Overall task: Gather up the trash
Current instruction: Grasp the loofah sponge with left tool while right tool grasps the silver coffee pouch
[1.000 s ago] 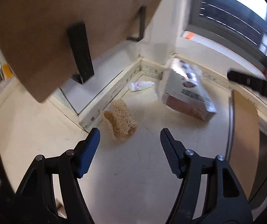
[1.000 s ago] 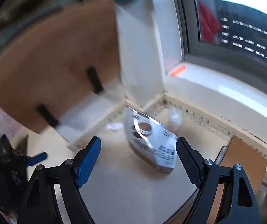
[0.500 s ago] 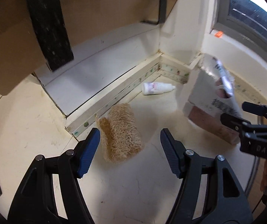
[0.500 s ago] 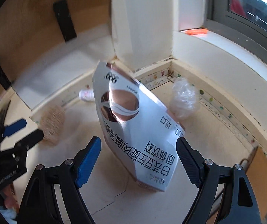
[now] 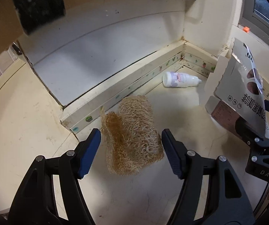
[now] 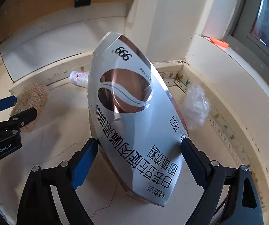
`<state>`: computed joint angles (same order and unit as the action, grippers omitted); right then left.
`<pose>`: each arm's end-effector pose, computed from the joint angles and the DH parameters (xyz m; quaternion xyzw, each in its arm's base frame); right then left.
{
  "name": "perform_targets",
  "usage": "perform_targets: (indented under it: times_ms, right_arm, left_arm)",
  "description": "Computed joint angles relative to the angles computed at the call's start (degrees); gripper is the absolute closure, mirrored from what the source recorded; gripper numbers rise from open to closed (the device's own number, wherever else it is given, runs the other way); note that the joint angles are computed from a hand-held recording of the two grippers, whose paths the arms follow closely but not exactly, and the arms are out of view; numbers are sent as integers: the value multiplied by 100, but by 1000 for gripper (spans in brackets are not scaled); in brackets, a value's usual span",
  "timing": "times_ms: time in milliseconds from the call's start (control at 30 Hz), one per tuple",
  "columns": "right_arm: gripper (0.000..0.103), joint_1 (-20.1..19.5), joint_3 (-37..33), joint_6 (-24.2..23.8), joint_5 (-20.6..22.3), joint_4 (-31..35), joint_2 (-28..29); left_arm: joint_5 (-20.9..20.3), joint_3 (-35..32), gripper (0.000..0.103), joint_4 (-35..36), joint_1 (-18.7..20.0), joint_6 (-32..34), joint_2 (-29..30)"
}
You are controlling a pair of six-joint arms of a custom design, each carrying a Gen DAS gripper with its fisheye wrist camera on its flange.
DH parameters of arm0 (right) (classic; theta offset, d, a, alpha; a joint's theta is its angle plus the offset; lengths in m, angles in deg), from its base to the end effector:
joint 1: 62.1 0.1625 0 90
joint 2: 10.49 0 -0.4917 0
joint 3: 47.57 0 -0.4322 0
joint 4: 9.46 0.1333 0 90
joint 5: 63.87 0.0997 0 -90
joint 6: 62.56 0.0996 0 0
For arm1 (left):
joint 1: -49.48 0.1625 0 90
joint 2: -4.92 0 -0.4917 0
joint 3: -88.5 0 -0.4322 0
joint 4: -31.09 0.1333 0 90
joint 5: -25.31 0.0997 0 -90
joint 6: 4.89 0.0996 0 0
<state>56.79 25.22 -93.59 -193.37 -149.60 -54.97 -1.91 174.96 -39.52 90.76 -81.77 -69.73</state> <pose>0.4731 -0.7126 0.2678 0.4061 -0.8326 0.1720 0.3351 -0.3157 -0.5724 0.4576 -0.0642 0.8316 -0.3413 0.4335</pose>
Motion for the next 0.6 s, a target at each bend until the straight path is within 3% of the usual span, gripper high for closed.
perform_targets:
  times_ms: [133,233,333,433,600]
  right_arm:
    - [8,-21,-104,-114,-23,23,126]
    - [5,-79,-144,-357,-43,-165,239]
    - [7,-132,-115,-495,65,-322,267]
    - [19,-109,102,-711,120,-605,194]
    - [40,-75,352,-634,329,-310,-72]
  left_arm:
    - [-7,-9,41,-55,81,0,56]
    - [-56,139,60,-576,121,330,9]
    - [11,191,65,-670,79,372,1]
    - [2,232,67,-724,32,432,-10]
    - [-92,283,68,-966,14,700,-13]
